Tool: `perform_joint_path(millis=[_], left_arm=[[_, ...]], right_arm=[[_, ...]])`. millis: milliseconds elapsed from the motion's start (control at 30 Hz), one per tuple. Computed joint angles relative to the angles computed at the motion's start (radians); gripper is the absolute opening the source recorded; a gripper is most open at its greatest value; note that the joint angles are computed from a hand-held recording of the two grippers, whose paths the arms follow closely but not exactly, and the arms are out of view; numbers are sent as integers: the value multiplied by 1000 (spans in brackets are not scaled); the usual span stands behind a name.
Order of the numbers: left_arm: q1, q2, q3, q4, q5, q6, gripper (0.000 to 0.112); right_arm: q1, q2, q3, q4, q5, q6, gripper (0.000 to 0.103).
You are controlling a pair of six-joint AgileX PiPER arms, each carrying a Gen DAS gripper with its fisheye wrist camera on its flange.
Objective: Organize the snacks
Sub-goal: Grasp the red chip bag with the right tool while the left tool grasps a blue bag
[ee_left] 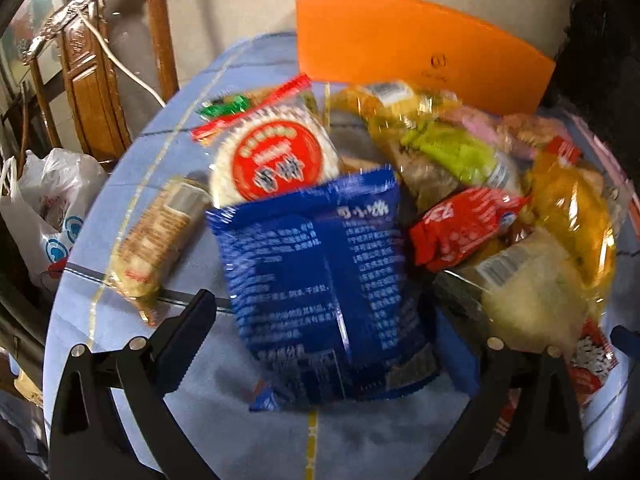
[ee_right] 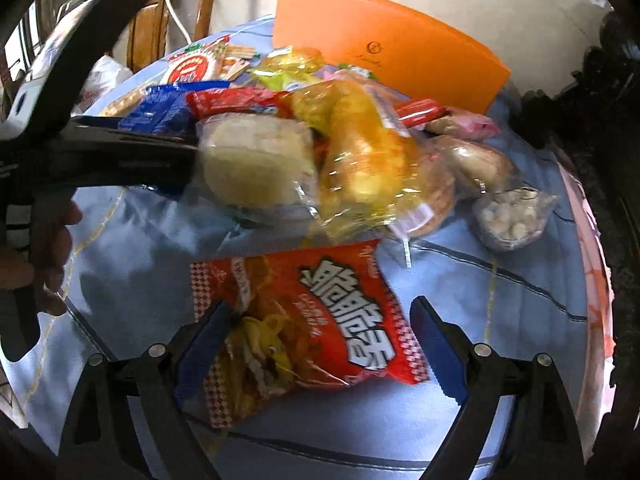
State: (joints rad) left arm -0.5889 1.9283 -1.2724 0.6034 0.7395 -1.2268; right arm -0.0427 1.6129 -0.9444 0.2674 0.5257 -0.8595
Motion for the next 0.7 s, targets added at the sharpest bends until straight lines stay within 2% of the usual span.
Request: perform_joint_path(millis=[67, 133, 167, 200, 233, 267, 567, 700], left_arm=[[15, 15, -12, -46, -18, 58, 99], [10, 17, -7, -4, -14, 19, 99], [7, 17, -5, 9, -10, 4, 96], [8, 10, 8, 17, -27, -4, 77], [-4, 2, 25, 63, -41, -44, 68], [-5, -2, 33, 79, -48, -51, 63], [39, -102, 157, 53, -190, -84, 57], [13, -182, 194, 104, -195, -111, 57]], right_arm=[[13, 9, 8, -24, -25, 30, 93], [12, 17, 5, -25, -26, 38, 92], [8, 21, 2, -10, -16, 21, 81], [-3, 24, -4, 30, 7, -23, 75], [-2, 22, -3, 33, 13, -28, 74], [2, 19, 0, 26, 10, -21, 73], [-70, 20, -61, 113, 110, -43, 72], [-129, -25, -86, 192, 178, -103, 72]])
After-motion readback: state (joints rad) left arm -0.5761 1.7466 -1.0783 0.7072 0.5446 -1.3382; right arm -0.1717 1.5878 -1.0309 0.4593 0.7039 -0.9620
